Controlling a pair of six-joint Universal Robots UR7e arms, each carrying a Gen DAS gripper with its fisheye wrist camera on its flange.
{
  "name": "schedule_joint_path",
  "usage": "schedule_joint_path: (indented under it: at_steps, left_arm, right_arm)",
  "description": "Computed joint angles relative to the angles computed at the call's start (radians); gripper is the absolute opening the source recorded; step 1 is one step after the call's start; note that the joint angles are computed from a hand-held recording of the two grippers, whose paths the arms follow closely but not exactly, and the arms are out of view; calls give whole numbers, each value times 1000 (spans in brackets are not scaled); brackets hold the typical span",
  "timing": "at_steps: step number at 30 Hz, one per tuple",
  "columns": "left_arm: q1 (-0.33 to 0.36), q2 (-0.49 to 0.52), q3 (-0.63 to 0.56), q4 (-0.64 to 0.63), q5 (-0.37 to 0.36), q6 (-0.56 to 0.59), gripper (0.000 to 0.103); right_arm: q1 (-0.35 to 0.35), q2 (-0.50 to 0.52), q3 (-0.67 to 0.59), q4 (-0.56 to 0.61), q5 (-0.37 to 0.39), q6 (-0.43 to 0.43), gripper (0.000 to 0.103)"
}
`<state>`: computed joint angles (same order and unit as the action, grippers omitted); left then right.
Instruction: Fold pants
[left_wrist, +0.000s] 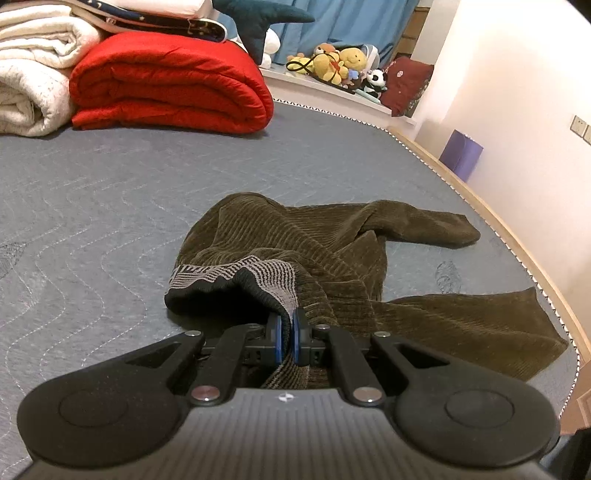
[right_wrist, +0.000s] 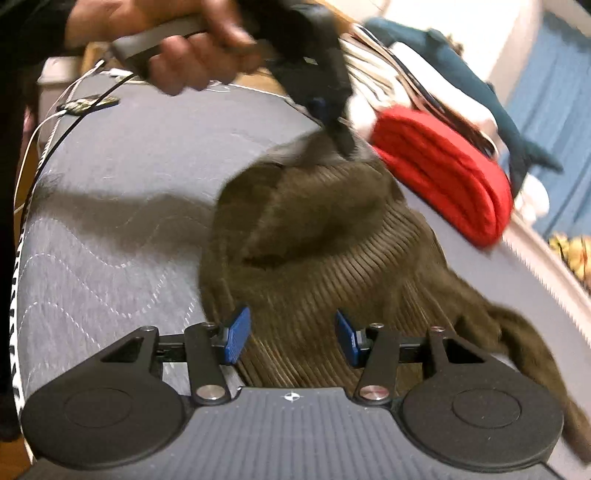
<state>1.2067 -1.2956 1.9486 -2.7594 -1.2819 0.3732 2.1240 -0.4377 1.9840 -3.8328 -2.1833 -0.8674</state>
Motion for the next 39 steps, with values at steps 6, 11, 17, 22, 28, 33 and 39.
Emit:
schedule_joint_path:
  at_steps: [6,11,17,22,28,33,39]
  left_arm:
    - [0,-18,8,7,7,-19,6]
    - [-2,-32,12,15,18,-19,6]
    - [13,-38,2,20,32,-12,10]
    - [25,-36,-13,56,53,-31,34]
    - [71,-19,-62,208,6,-105,87]
    - [135,38,-123,335,-109,-210,87]
    - [143,50,-123,319,-194,-183,21]
  right_arm:
    - [21,71,-112,76,21,-17,56]
    - [40,176,-222,50,-78,-147,54]
    - [33,162,-223,17,-75,-134,19]
    - [26,69,-131,-30,49,-22,18]
    - [21,5,-88,-48,64,78,17]
    - [10,-32,-57,-58,83,146,17]
    - [-2,-61,-32,-60,97,198,17]
